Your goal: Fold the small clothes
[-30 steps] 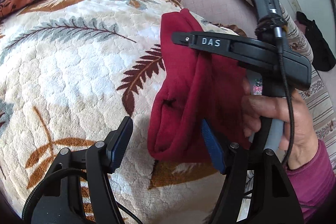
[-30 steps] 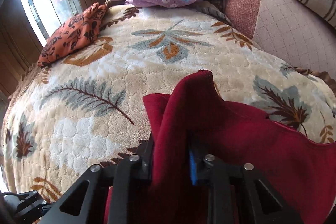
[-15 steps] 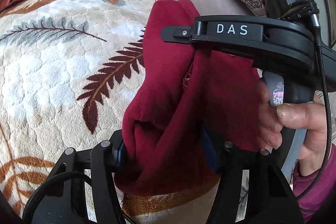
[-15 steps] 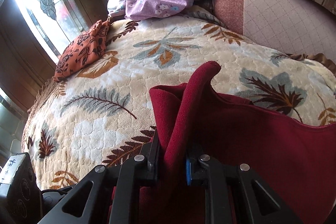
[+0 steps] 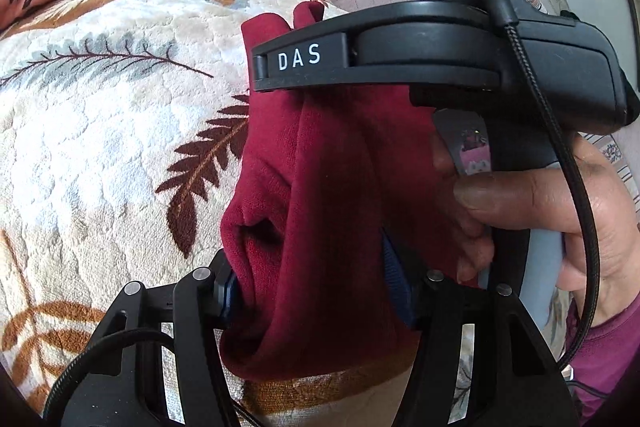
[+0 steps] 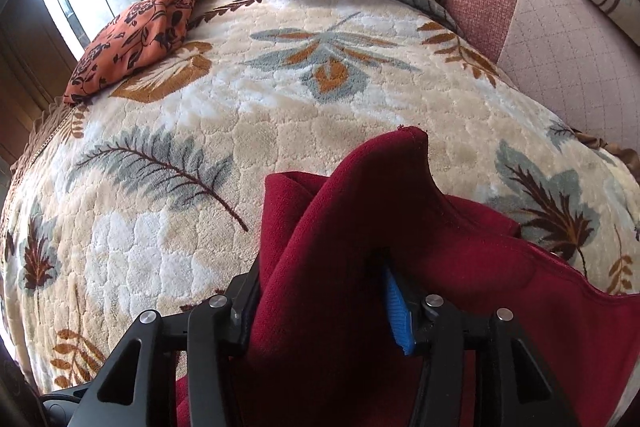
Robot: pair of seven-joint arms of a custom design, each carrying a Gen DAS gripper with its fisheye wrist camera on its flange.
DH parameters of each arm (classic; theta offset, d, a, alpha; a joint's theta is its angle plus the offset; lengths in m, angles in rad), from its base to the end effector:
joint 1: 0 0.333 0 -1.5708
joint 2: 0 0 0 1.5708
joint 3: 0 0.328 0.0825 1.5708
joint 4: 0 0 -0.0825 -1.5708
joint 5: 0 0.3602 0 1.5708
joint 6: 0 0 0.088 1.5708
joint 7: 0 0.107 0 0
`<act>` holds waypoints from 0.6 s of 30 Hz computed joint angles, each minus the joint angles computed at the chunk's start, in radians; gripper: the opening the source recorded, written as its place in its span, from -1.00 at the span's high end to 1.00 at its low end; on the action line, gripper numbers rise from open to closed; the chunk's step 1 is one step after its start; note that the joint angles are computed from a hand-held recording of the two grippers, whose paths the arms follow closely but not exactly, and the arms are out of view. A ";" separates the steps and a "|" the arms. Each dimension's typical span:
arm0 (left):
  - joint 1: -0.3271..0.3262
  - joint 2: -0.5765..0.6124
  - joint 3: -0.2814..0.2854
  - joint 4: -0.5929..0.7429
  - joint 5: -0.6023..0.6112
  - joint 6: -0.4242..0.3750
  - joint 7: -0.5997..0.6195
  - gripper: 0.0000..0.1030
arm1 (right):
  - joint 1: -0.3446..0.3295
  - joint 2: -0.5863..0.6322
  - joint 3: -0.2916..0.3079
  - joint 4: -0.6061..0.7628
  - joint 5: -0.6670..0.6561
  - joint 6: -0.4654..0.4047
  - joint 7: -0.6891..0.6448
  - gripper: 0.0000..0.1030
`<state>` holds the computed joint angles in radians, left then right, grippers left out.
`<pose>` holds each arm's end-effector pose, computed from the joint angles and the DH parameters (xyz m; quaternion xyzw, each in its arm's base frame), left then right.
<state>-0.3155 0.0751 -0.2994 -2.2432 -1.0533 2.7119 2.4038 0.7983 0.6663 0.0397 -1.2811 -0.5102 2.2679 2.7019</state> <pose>0.4574 -0.2832 0.3924 0.4599 -0.8173 0.3415 0.0612 0.5179 0.5444 0.4133 -0.6702 0.6960 -0.1710 0.1929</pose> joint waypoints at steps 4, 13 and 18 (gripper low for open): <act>-0.024 -0.007 -0.013 -0.016 0.042 0.066 -0.034 -0.14 | 0.032 -0.062 -0.022 -0.095 -0.069 0.049 0.079 0.54; -0.086 -0.087 -0.035 -0.069 0.110 0.159 -0.093 0.46 | 0.024 -0.288 -0.005 -0.401 -0.257 0.215 0.384 0.66; -0.132 -0.137 -0.027 -0.058 0.153 0.127 -0.112 0.55 | -0.004 -0.393 0.035 -0.508 -0.347 0.211 0.498 0.67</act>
<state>-0.4474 -0.0618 -0.3261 -2.3011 -0.9001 2.8393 2.2922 0.7943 0.2736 0.0745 -1.7893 -0.8567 2.4790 3.2001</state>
